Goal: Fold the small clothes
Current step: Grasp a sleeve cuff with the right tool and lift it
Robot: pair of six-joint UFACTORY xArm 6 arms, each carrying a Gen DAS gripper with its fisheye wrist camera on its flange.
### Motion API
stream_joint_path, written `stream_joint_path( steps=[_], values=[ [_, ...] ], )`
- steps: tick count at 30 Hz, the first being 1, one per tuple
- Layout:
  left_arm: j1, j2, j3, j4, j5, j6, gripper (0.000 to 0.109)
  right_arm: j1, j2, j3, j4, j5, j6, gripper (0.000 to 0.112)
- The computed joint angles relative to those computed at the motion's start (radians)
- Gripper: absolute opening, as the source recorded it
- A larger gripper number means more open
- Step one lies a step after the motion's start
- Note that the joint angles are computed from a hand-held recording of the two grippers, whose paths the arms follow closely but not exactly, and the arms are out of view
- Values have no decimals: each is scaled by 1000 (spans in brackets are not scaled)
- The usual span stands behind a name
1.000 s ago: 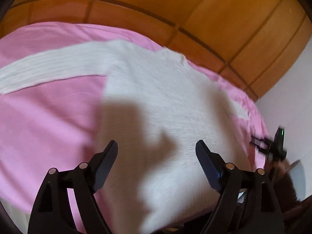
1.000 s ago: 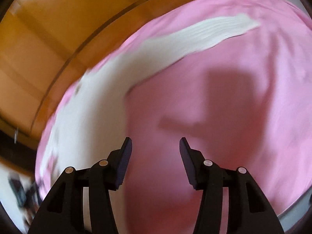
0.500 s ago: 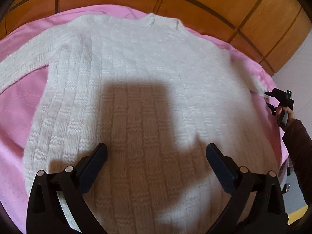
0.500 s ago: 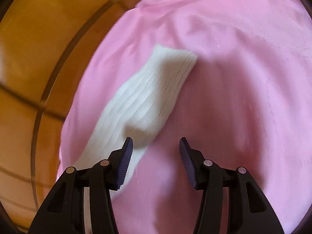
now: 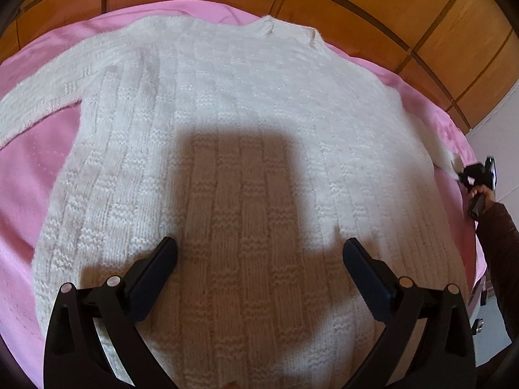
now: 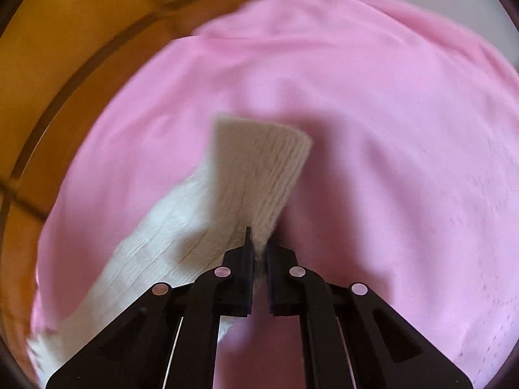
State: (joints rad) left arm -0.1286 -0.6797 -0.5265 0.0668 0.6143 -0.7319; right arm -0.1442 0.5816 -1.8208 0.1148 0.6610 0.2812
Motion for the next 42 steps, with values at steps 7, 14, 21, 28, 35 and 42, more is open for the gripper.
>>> stream_joint_path(
  steps=[7,14,21,28,35,42],
  values=[
    [18,-20,17,-57,-14,62,101,68,-153,141,73,-90,-147,5],
    [53,-108,73,-63,-75,41,101,263,-289,189,398,-51,-553,4],
    [118,-219,109,-194,-48,149,101,564,-277,161,462,27,-636,4],
    [215,-246,98,-378,-3,289,101,794,-233,135,509,110,-681,18],
    [277,-141,21,-566,-8,474,77,760,-391,313,585,23,-692,65],
    [295,88,-123,-629,-68,577,72,561,-606,597,439,13,-641,70]
  ],
)
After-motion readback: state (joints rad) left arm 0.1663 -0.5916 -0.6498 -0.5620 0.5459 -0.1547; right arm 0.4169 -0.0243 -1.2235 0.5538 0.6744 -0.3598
